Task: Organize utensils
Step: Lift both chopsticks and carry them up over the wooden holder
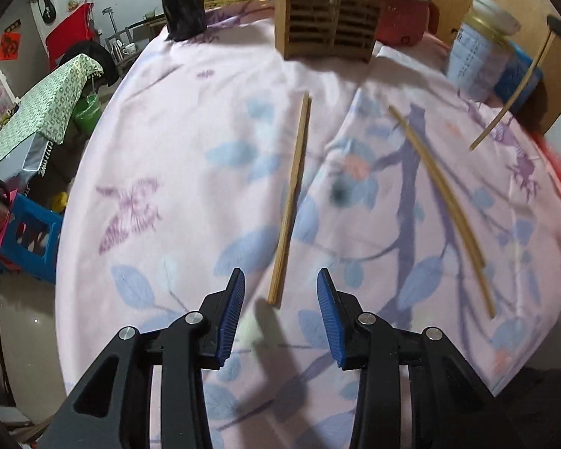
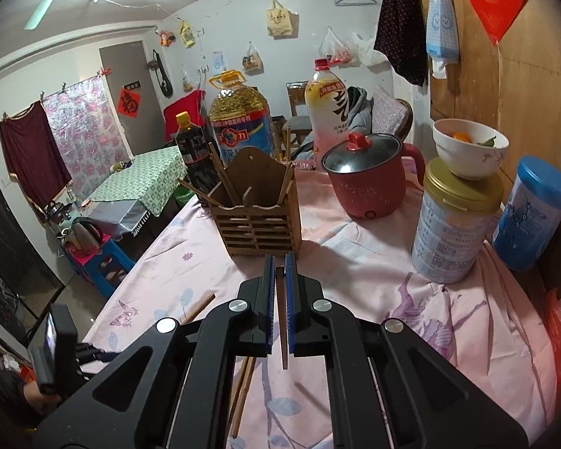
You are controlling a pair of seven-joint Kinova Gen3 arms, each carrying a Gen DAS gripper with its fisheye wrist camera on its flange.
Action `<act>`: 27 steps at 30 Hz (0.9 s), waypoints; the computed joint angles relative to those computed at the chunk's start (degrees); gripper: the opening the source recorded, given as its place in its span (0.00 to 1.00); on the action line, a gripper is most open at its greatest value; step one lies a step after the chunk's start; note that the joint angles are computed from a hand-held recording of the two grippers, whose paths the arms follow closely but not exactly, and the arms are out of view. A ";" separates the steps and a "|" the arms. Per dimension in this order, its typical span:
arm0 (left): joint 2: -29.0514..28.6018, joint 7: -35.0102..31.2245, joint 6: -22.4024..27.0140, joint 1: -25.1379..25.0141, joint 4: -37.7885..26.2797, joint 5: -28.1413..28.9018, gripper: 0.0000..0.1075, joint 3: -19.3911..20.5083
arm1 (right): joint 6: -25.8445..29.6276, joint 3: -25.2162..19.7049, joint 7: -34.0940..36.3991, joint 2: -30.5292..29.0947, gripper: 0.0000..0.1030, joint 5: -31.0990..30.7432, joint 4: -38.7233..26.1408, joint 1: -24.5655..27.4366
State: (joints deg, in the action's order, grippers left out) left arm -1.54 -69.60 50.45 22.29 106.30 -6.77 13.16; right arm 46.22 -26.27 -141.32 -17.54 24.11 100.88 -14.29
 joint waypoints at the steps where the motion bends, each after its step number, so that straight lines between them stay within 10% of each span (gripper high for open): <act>1: -0.06 0.56 -0.87 -0.04 0.97 -0.46 0.31 -0.02 | 0.00 -0.01 -0.11 -0.12 0.06 -0.03 0.04 -0.01; 6: -1.32 0.41 -4.69 -0.20 3.78 -0.79 0.06 -0.14 | -0.10 0.12 -0.20 -0.62 0.06 -0.88 0.68 -0.07; 11: -3.11 -1.20 -4.40 -0.38 1.40 -0.13 0.05 0.33 | 0.77 -1.22 -1.48 -1.06 0.06 -0.63 0.61 0.66; 23: 2.32 -18.38 4.38 -7.90 -28.47 9.69 0.05 1.31 | 3.25 -4.56 -7.89 1.73 0.06 4.78 -6.55 2.08; 27: 7.48 -17.07 9.31 -1.67 -39.09 5.20 0.02 -1.71 | 1.57 -2.29 -6.67 4.27 0.06 6.64 -9.69 -0.26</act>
